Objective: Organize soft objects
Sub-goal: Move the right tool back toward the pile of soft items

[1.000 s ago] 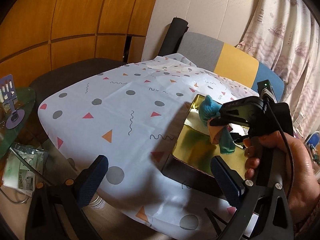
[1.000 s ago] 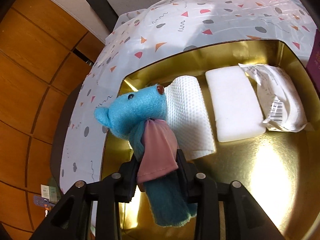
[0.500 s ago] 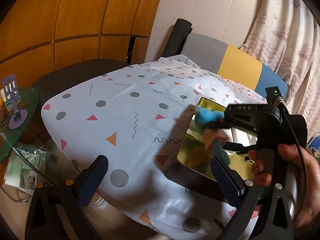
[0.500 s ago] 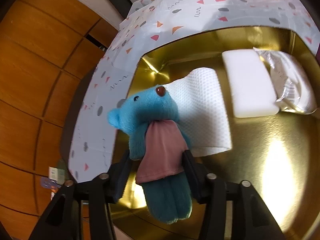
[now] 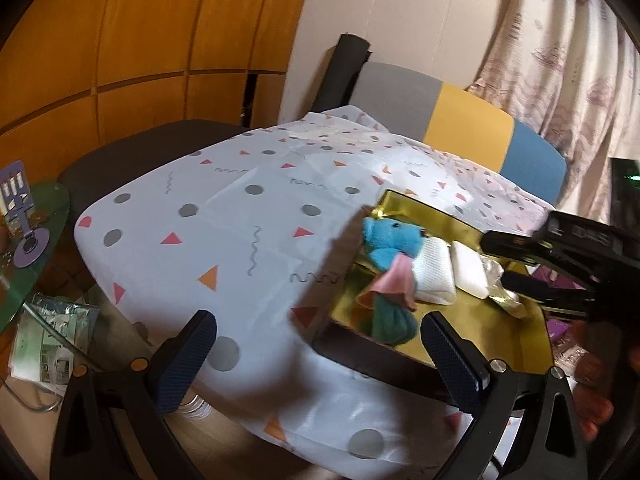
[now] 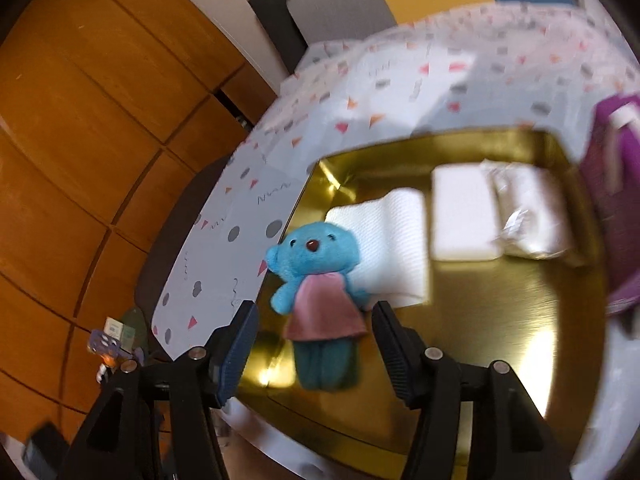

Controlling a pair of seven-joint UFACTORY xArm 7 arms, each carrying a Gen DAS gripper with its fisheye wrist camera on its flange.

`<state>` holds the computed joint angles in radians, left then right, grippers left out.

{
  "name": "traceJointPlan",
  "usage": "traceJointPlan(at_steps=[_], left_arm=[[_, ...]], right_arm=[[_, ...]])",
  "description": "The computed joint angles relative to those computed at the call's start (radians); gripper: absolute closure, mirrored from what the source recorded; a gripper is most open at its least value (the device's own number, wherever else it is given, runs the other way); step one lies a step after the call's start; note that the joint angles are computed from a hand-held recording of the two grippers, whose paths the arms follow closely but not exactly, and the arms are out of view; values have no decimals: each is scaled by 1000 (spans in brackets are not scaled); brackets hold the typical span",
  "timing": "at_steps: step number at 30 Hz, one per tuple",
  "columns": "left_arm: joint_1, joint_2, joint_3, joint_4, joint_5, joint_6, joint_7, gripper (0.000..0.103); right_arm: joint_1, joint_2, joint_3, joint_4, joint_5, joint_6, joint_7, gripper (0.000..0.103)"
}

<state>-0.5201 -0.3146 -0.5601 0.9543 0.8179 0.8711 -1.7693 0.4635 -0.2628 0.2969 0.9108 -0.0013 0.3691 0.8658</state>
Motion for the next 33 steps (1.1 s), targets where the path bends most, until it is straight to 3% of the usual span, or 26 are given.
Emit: traceJointPlan(at_steps=[7,11,15,19,23,27,30,33], left_arm=[[-36,99,1,87,38,-48,36,0],[-91,176,11,159,72,-40,56,0],[-155,248,32,231,103,-37,86,0],[-222,325,57,315,135,-43,128,0],[-297,424,82,428,160,-37,190,0],[-367,516,110,537,161,-43,263,0],[-417,596,129,631,138,-52,330,0],[-464,677,147,732,101,-55,393,0]], right_arm=[[-35,-309,24,-171,-83,55,-29,43],[-42,-523,4,-296,-59,97,-48,43],[-89,-781,-13,-424,-34,202,-21,43],[-162,-1030,-40,-521,-38,372,-13,43],[-249,-1278,-119,-623,-46,590,-31,43],[-363,-1463,-221,-691,-89,777,-120,43],[-440,-1494,-309,-711,-126,846,-226,43],[-500,-1458,-375,-718,-155,817,-325,43]])
